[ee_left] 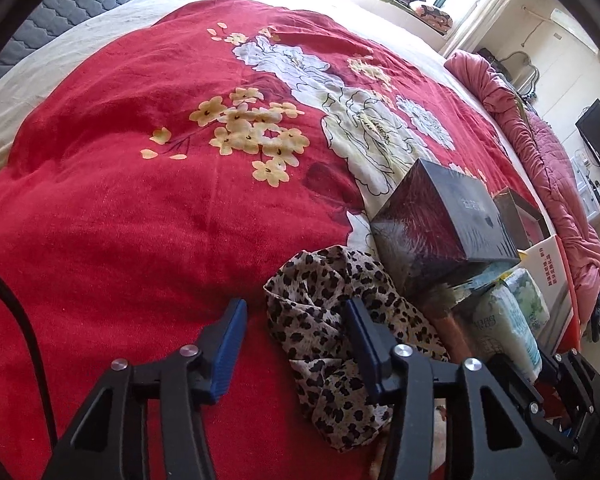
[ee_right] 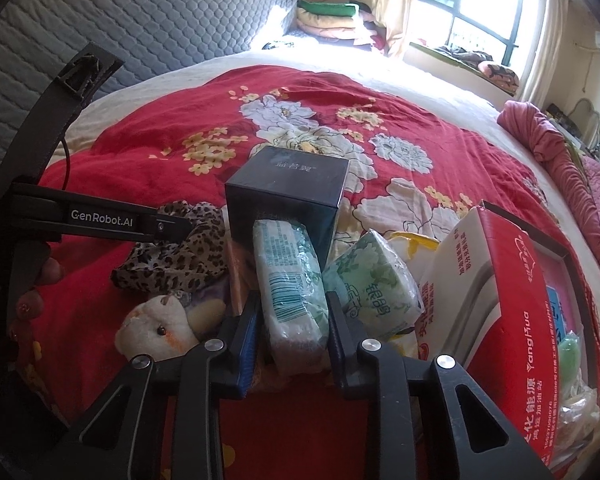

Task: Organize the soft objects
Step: 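Grasp the leopard-print scrunchie with the left tool while the right tool grasps the wet-wipes pack, then carry the scrunchie with the left tool while the right tool carries the wipes pack to the tray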

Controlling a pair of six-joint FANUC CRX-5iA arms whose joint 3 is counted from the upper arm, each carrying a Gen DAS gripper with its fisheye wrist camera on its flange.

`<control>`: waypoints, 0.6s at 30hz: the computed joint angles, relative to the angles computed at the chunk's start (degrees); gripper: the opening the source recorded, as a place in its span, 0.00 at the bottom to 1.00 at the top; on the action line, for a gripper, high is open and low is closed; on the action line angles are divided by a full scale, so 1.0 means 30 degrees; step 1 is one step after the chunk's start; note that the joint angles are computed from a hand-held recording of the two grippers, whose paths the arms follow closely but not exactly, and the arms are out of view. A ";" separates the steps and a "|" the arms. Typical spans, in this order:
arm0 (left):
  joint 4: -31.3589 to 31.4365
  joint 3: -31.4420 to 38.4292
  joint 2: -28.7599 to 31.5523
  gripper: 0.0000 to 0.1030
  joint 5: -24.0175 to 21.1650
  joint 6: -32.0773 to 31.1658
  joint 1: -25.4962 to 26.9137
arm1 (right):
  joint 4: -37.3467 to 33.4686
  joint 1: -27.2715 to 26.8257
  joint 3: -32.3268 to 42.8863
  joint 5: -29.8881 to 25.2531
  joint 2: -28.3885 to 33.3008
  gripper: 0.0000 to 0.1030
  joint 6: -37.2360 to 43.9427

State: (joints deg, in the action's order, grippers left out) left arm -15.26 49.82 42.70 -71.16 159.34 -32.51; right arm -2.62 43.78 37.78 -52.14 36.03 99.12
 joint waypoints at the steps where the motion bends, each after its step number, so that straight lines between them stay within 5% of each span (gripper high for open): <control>1: 0.0002 -0.0222 -0.0119 0.33 0.0269 -0.0004 0.0003 | -0.0014 -0.0008 -0.0009 0.0022 -0.0017 0.28 -0.0007; 4: 0.0875 -0.1869 -0.0825 0.10 0.2260 -0.0101 0.0291 | -0.0164 -0.0047 0.0001 0.0042 -0.0076 0.27 0.0052; 11: 0.0237 -0.2807 -0.1541 0.05 0.3751 0.0240 0.0045 | -0.0593 -0.0203 -0.0408 0.0609 -0.0579 0.25 0.0256; 18: -0.2184 -0.2189 -0.2061 0.05 0.2642 0.1289 -0.0846 | -0.1806 -0.0534 -0.0506 0.0754 -0.1043 0.25 0.0837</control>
State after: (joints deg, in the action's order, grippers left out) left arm -21.81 43.25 36.52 -63.23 163.21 -35.05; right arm -8.04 42.18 36.26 -49.87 32.90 101.64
